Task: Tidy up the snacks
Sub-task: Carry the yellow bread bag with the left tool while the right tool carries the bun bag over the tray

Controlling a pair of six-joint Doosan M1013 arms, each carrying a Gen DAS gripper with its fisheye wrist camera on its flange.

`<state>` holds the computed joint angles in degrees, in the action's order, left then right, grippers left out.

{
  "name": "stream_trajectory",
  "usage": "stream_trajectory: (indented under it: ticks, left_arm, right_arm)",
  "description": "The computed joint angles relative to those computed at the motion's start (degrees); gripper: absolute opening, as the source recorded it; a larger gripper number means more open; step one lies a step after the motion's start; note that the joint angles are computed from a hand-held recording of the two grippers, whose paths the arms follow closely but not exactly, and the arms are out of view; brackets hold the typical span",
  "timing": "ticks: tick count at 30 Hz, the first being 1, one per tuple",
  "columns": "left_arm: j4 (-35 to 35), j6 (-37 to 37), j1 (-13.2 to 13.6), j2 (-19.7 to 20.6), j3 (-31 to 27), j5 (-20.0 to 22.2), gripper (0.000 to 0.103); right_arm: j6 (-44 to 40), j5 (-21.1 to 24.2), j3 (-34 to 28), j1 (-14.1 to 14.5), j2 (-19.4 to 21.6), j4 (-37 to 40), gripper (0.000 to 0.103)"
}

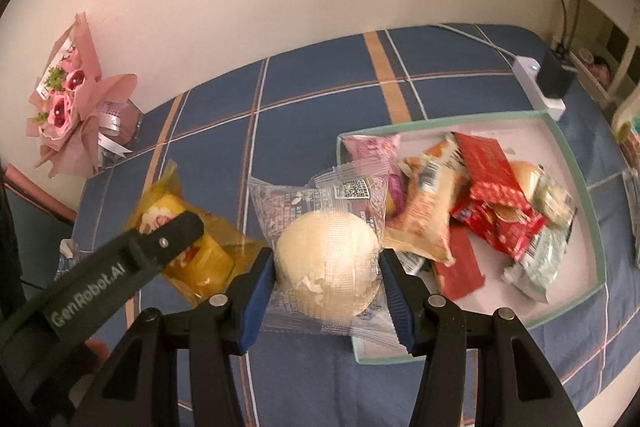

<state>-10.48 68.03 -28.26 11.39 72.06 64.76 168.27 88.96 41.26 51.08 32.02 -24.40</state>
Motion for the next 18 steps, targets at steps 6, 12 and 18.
stream_trajectory:
  ticks: [6, 12, 18]
  left_arm:
    - [1.2, 0.7, -1.5, -0.3, -0.4, -0.2, 0.048]
    - [2.8, 0.8, -2.9, -0.1, -0.8, 0.4, 0.048]
    - [-0.2, 2.4, -3.2, 0.4, -0.8, 1.9, 0.048]
  right_arm:
    - [1.5, -1.4, 3.0, -0.1, -2.2, -0.8, 0.056]
    - [2.1, -1.3, 5.1, -0.8, -3.6, 0.0, 0.056]
    - [6.8, -2.5, 10.6, -1.6, -6.9, 1.0, 0.056]
